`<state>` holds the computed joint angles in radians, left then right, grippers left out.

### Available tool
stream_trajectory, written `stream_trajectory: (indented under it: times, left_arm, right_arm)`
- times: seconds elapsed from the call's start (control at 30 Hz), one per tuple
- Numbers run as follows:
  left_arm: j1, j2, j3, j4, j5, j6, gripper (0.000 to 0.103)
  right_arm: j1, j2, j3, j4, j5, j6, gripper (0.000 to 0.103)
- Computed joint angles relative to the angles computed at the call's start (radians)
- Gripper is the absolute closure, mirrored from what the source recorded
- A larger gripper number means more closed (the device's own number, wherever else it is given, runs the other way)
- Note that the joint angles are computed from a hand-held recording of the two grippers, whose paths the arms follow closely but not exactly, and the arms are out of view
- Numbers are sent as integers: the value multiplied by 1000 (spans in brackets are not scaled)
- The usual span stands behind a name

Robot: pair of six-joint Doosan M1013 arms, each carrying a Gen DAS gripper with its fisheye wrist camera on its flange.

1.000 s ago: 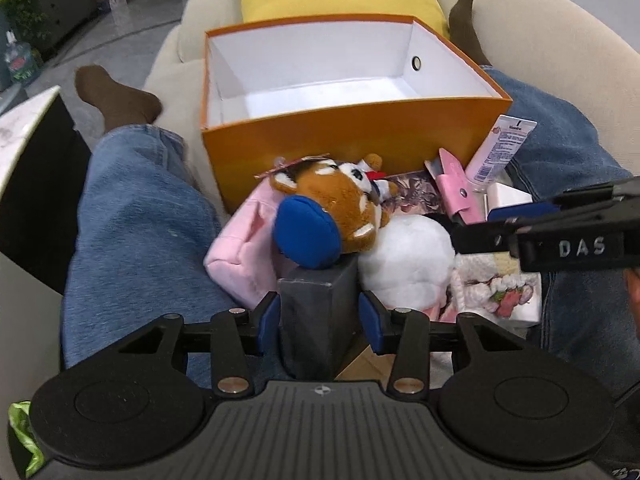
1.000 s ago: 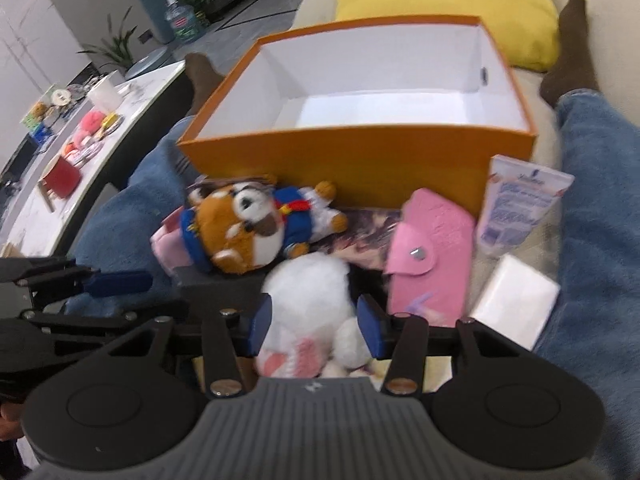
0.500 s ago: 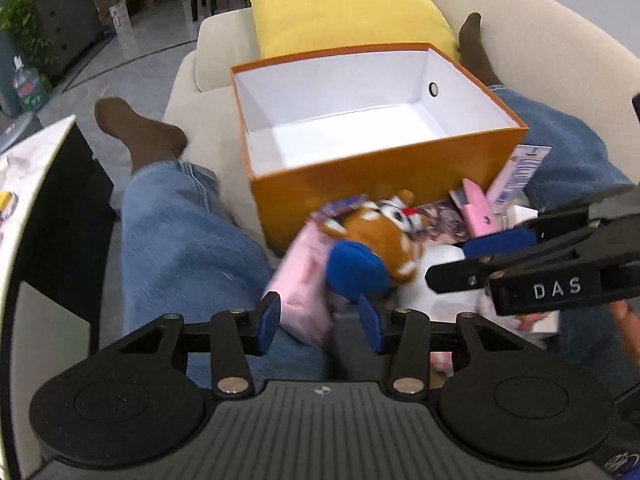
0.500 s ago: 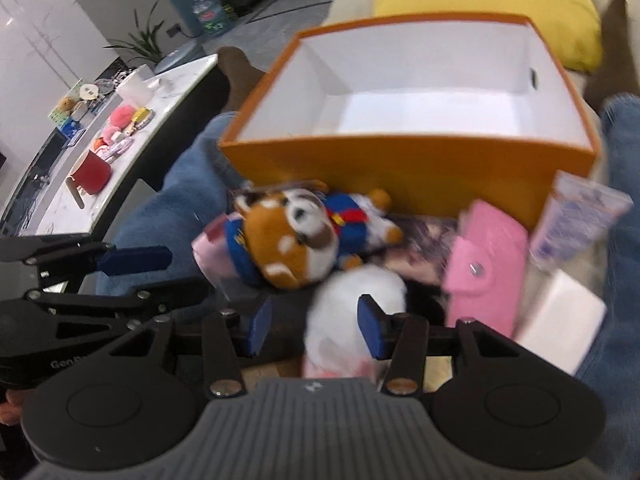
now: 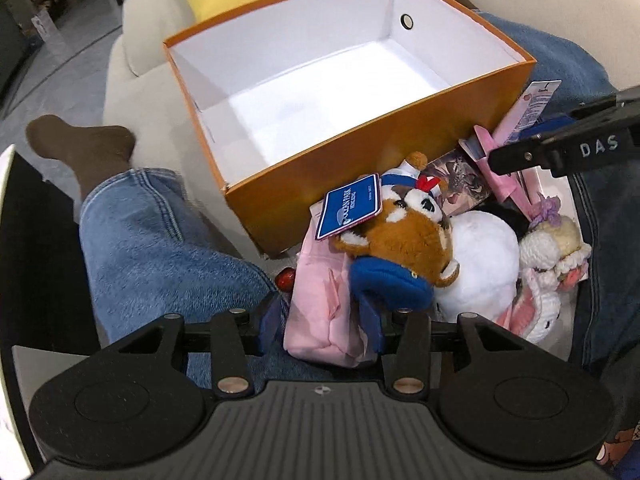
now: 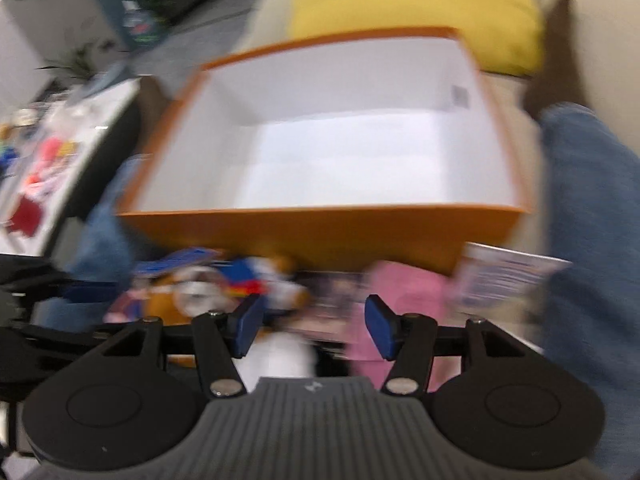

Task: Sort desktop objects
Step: 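Grasp the pink fabric pouch with the left tool while the right tool grasps the pink snap wallet, then lift and carry the pink pouch and pink wallet with both tools into the orange box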

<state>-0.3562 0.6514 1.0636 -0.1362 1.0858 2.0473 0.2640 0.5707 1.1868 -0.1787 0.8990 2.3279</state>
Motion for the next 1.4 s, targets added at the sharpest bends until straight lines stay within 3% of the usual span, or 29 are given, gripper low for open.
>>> stream_trajectory:
  times: [0.13,0.27,0.4,0.47,0.6,0.7,0.9,1.03,1.1,1.2,1.27,1.4]
  left_arm:
    - [8,19,-24,-28,32,-4,56]
    - [9,16,-8,-23,8,-17,57]
    - [4,1,27,5,-42,-34,66]
    - [0,-9,41,24,-60,-59,70]
    - [1,-41,70,17,-92,-81,74]
    - [-4,-93,127,45,-183,-107,75]
    - [-10,-189,216,25,-344,-148,76]
    - [-10,-230,266,-115,-467,-93,77]
    - [-16,-227,270,-214,-495,-38,77]
    - [-43,-210,281,-266,-565,19,77]
    - [-63,-191,280,-192,-581,-48,77]
    - [-66,-144,257,-201,-510,-80,77]
  right_arm:
    - [-4,27,-22,-9,68,12,39]
    - [1,65,-58,-45,109,10,35]
    - [9,100,-91,-103,180,28,34]
    - [10,91,-73,-112,161,48,38]
    - [9,53,-33,-124,122,55,61]
    - [9,30,-16,-133,101,52,74]
    - [27,-62,76,-164,-39,64,78]
    - [33,-116,138,-179,-163,79,78]
    - [31,-122,150,-169,-218,91,78]
    - [27,-115,148,-147,-244,91,78]
    - [19,-109,152,-104,-258,66,78]
    - [1,-115,187,-65,-256,76,78]
